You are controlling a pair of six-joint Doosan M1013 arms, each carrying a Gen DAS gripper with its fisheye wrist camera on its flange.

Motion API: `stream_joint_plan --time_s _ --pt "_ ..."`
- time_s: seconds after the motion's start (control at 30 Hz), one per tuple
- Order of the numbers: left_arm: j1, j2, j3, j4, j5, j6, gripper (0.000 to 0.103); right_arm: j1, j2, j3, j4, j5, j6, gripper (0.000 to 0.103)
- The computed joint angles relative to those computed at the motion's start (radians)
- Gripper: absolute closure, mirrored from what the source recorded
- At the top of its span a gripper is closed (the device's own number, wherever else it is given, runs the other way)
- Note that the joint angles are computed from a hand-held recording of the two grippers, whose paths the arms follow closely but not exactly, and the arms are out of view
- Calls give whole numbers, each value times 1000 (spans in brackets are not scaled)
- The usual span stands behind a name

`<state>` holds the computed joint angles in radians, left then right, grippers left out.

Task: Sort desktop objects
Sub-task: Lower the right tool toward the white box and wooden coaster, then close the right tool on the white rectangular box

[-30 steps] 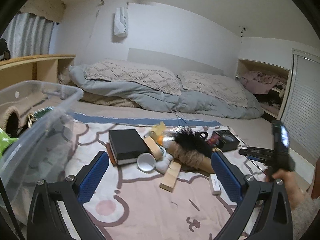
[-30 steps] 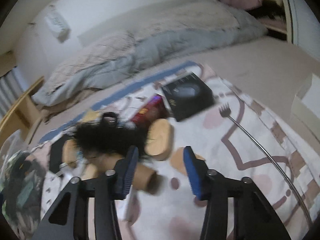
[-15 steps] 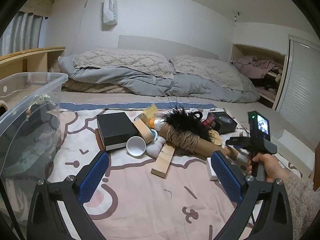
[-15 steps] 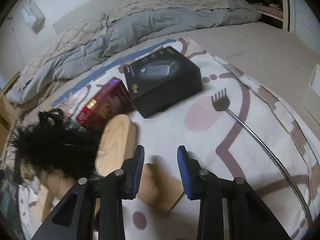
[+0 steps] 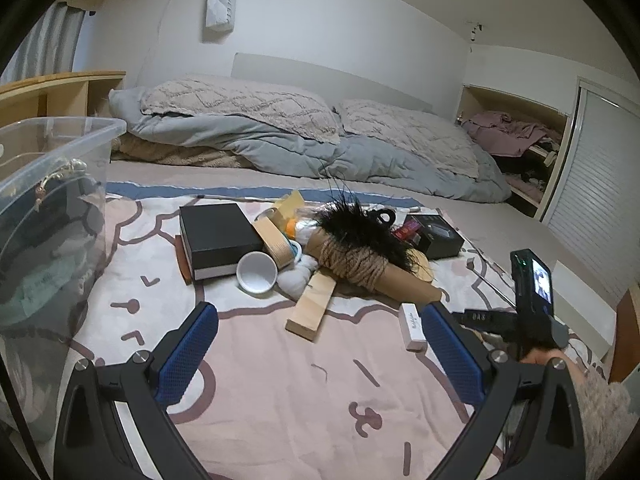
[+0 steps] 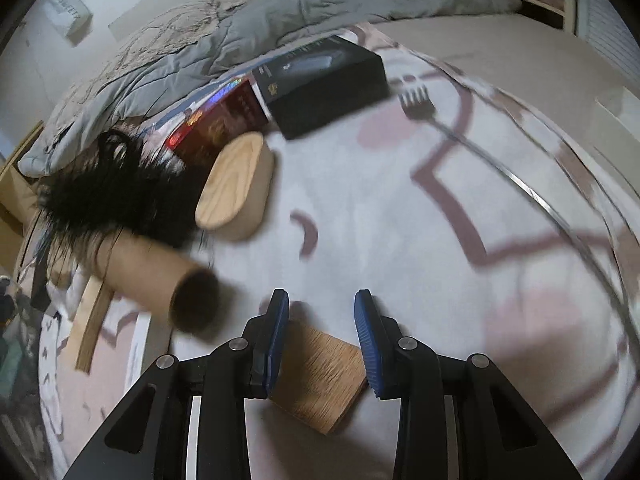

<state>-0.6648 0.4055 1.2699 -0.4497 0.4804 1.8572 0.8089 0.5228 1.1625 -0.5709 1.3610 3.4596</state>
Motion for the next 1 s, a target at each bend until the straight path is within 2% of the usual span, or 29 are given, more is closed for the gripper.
stream_joint_plan --time_s 0.1,0.17,0.27,0.37,0.53,0.6,0.7,0.83,0.97,1.0 --pt "-3 -1 4 -3 7 10 2 23 31 -63 21 33 -10 68" --pt "-3 -2 4 -24 18 27 2 37 27 -59 26 14 2 68" --pt "-3 -2 7 -55 36 54 2 54 3 -23 18 -60 56 68" --pt "-8 -2 9 -49 63 60 2 66 -55 70 -22 -183 214 68" --pt "-20 2 13 -30 116 74 2 70 -82 120 -33 -250 302 68" --pt "-25 5 13 -23 144 78 2 69 -75 112 -29 -273 283 68" --pt "-31 7 12 9 172 67 2 59 -64 103 -14 -363 235 68" --pt "-32 14 6 48 200 38 2 51 -24 44 22 -418 93 68" --pt "-26 25 -8 66 227 3 2 35 5 12 83 -529 -50 68" --pt "-25 26 -10 69 231 -3 2 34 10 2 94 -537 -79 68"
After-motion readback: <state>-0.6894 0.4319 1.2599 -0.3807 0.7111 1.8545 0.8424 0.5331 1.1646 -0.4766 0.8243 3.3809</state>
